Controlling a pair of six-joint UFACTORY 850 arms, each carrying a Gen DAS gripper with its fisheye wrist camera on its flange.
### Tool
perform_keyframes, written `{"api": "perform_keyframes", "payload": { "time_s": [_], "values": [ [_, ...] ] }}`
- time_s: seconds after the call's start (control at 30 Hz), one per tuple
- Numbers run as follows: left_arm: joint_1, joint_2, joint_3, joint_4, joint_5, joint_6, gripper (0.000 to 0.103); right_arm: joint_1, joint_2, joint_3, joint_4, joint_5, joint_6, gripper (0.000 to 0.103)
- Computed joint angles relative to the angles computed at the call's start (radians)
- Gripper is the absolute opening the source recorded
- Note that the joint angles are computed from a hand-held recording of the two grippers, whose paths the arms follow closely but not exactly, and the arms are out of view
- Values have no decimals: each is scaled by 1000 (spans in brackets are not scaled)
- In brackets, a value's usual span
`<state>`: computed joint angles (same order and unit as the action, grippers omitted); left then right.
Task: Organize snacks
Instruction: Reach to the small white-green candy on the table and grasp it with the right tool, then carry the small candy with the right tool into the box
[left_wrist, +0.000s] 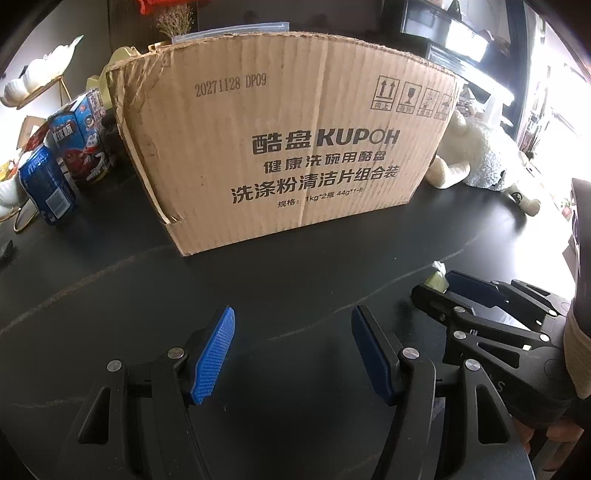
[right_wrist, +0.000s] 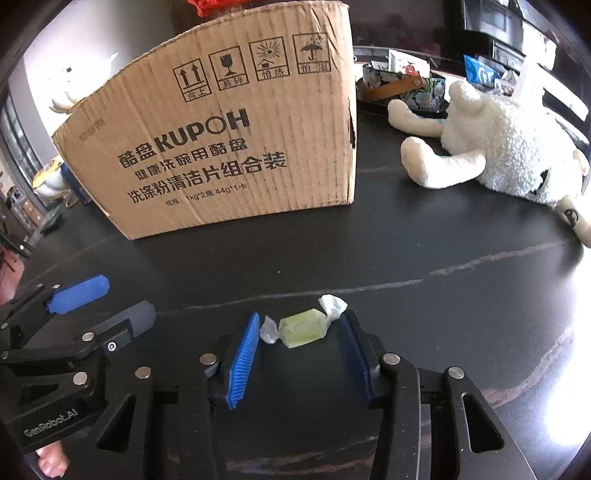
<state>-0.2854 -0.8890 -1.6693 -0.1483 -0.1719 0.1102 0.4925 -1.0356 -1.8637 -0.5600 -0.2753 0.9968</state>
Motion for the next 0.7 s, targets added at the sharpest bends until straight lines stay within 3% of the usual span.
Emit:
{"api": "perform_keyframes", "payload": {
  "time_s": [0.37,0.7],
  "values": [
    [-4,-2,-5,112,5,-112,65,11,9,11,-100,-11,88,28],
    [-1,30,24,166,22,-172,65,20,45,51,-222,23,221,27]
  ]
}}
